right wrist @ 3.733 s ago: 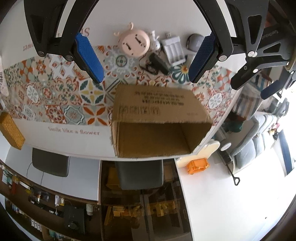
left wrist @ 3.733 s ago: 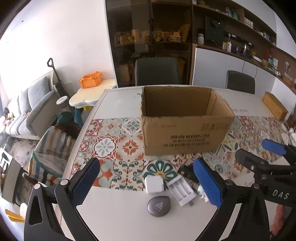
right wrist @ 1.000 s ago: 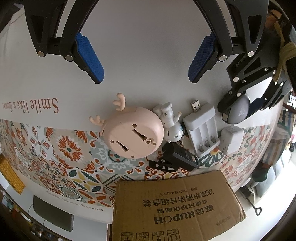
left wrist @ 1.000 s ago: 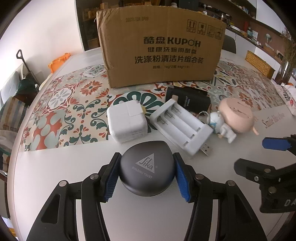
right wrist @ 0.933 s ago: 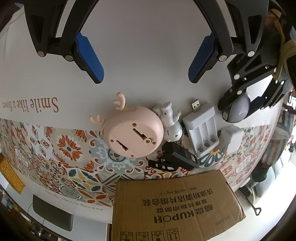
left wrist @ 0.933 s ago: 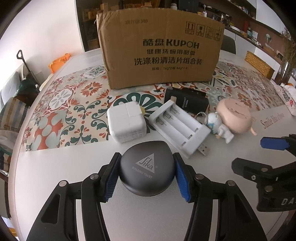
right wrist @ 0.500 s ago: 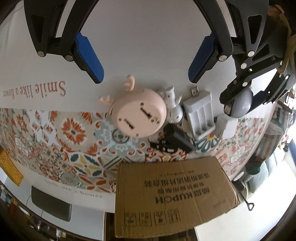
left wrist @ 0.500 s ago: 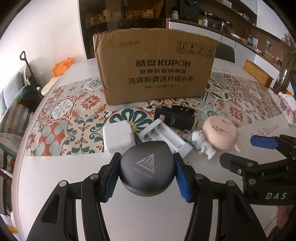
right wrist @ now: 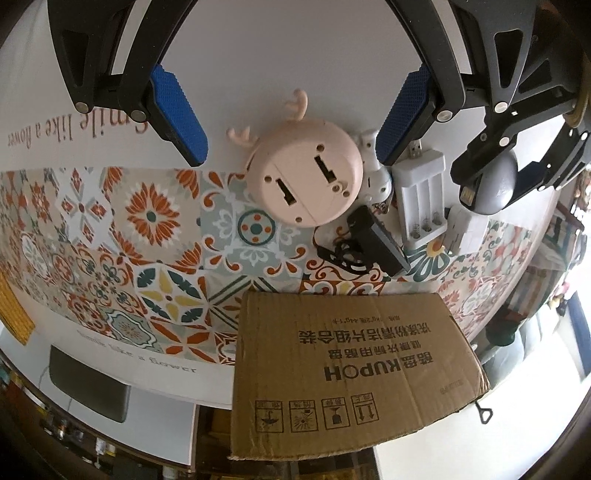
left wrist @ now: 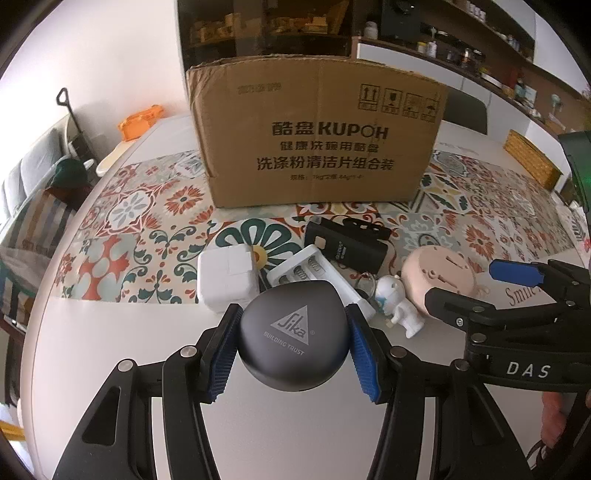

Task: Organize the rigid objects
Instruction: 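Lift the Sika case with the left gripper while the right gripper grasps the pink toy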

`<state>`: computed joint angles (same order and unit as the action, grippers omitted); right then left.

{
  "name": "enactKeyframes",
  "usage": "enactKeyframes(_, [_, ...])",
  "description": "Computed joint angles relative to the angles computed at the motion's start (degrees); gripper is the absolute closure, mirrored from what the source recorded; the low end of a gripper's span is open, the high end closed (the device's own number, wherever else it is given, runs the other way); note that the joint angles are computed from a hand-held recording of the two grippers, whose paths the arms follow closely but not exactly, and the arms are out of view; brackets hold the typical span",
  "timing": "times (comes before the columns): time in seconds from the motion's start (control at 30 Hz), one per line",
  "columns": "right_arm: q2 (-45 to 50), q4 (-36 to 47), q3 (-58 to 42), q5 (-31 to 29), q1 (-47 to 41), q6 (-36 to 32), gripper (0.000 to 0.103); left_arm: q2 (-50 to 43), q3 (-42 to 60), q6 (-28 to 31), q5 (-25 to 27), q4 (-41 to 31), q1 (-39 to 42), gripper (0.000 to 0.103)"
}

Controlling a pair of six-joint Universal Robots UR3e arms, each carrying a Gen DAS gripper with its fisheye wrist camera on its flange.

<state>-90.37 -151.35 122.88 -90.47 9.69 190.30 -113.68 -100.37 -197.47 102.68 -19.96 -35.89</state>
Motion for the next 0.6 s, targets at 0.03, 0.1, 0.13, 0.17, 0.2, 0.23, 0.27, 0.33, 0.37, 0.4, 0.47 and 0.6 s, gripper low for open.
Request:
enactKeyframes(0.03, [0.6,-0.3,-0.3,0.5,-0.2,-0.8,0.011,-0.2,0.4,-0.6,0.4,-0.4,-0.1,0.048])
enactKeyframes(0.1, [1.9,-0.8,-0.9,1.0,-0.3,-1.9,0.011,-0.6,0.9,-1.3,1.0,-1.0,-0.4,0.048])
enactKeyframes(0.13, [2.6,-1.1,-1.2,1.3,-0.5,-2.4,0.011,-0.8,1.3,-1.8,1.5,-1.4,-0.6,0.048])
enactKeyframes(0.17, [2.9,-1.6,-1.2,1.6,-0.6,-2.8,0.011,-1.0,1.6,-2.1,1.8,-1.6,-0.8,0.048])
enactKeyframes(0.2, [3.4,-2.0,-1.3,1.8,-0.7,-3.2,0.011,-1.2,1.8,-2.4,2.0,-1.7,-0.9,0.048])
enactKeyframes(0.23, [3.8,-2.4,-1.3,2.0,-0.8,-3.7,0.011,-1.4,2.1,-2.8,2.2,-2.1,-1.0,0.048])
enactKeyframes(0.27, [4.4,-2.9,-1.4,2.1,-0.9,-4.2,0.012,-1.5,2.3,-3.0,2.5,-2.3,-1.2,0.048])
enactKeyframes(0.33, [5.1,-3.7,-1.4,2.6,-1.3,-4.9,0.014,-1.9,2.9,-3.6,2.9,-2.8,-1.4,0.048])
enactKeyframes(0.37, [5.4,-3.9,-1.4,2.9,-1.5,-5.2,0.015,-2.0,3.1,-3.9,3.1,-3.0,-1.5,0.048])
enactKeyframes(0.4, [5.7,-4.4,-1.2,3.6,-1.9,-5.6,0.016,-2.1,3.4,-4.2,3.2,-3.3,-1.6,0.048])
enactKeyframes(0.47, [6.0,-4.9,-1.0,4.0,-2.1,-5.8,0.017,-2.4,4.0,-4.6,3.4,-3.9,-1.8,0.048])
enactKeyframes(0.6, [7.7,-6.3,-1.1,4.3,-2.7,-6.1,0.021,-2.8,4.6,-4.9,3.6,-4.5,-1.8,0.048])
